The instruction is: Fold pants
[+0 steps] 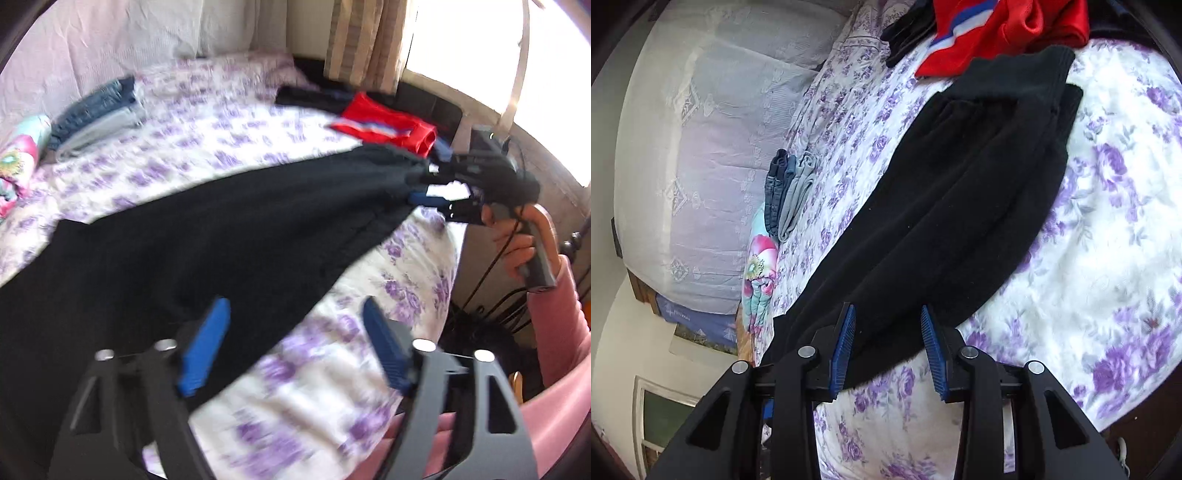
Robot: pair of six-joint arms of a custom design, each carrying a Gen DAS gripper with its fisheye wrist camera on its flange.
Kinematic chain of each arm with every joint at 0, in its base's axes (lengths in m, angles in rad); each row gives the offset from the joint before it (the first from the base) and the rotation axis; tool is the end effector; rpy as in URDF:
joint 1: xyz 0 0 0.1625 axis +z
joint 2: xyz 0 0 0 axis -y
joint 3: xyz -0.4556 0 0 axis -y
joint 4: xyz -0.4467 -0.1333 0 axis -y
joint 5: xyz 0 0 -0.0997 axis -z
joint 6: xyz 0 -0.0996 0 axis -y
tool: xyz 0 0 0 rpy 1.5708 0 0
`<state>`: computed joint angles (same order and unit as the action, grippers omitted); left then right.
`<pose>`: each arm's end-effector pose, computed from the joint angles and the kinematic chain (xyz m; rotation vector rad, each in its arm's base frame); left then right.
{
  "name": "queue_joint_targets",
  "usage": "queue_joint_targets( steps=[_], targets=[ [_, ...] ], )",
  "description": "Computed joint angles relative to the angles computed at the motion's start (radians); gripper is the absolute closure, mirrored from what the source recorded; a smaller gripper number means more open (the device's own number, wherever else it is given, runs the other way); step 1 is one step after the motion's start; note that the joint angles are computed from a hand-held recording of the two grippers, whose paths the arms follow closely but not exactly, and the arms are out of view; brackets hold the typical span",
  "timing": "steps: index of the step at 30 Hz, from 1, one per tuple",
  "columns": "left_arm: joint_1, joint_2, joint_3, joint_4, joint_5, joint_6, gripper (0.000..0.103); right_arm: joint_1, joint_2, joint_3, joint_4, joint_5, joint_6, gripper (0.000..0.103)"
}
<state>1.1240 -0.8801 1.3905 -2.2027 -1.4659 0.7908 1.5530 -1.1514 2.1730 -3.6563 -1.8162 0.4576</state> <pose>-0.2121 -0.7754 0.2092 1.7403 2.4605 -0.1535 0.0993 -0.5534 0.2379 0.8187 2.5545 -1.6087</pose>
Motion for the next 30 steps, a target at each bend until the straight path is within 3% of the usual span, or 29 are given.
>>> queue_joint_targets(
  steps=[2,5,11,12,16,20,22,25,28,30],
  targets=[
    [-0.017,0.011,0.027,-0.058,0.064,-0.023,0.051,-0.012,0.008,-0.014,0.017,0.04,-0.011,0.065],
    [-0.024,0.039,0.009,-0.065,0.109,-0.088,0.056,-0.006,0.025,-0.04,0.028,0.041,-0.06,0.065],
    [-0.04,0.031,0.047,-0.104,0.151,-0.032,0.055,-0.007,0.024,-0.032,-0.046,0.091,-0.112,0.097],
    [-0.043,0.035,0.051,-0.117,0.164,-0.039,0.055,-0.009,0.023,-0.029,-0.06,0.103,-0.116,0.098],
    [-0.049,0.041,0.049,-0.129,0.174,-0.04,0.057,-0.012,0.013,-0.006,-0.121,0.175,-0.127,0.099],
    [-0.054,0.024,0.068,-0.16,0.157,-0.002,0.07,-0.001,0.006,0.023,-0.171,0.183,-0.125,0.099],
    [-0.048,0.017,0.066,-0.144,0.13,0.006,0.072,-0.004,0.006,0.04,-0.199,0.17,-0.121,0.099],
    [-0.036,0.023,0.049,-0.095,0.116,0.007,0.072,-0.018,0.003,0.06,-0.176,0.069,-0.072,0.096],
    [-0.028,0.017,0.044,-0.053,0.108,0.026,0.072,-0.073,-0.017,0.1,-0.127,0.128,0.005,0.095],
    [-0.021,0.004,0.033,-0.013,0.075,0.05,0.072,-0.056,-0.029,0.116,-0.129,0.089,-0.011,0.093]
  ],
)
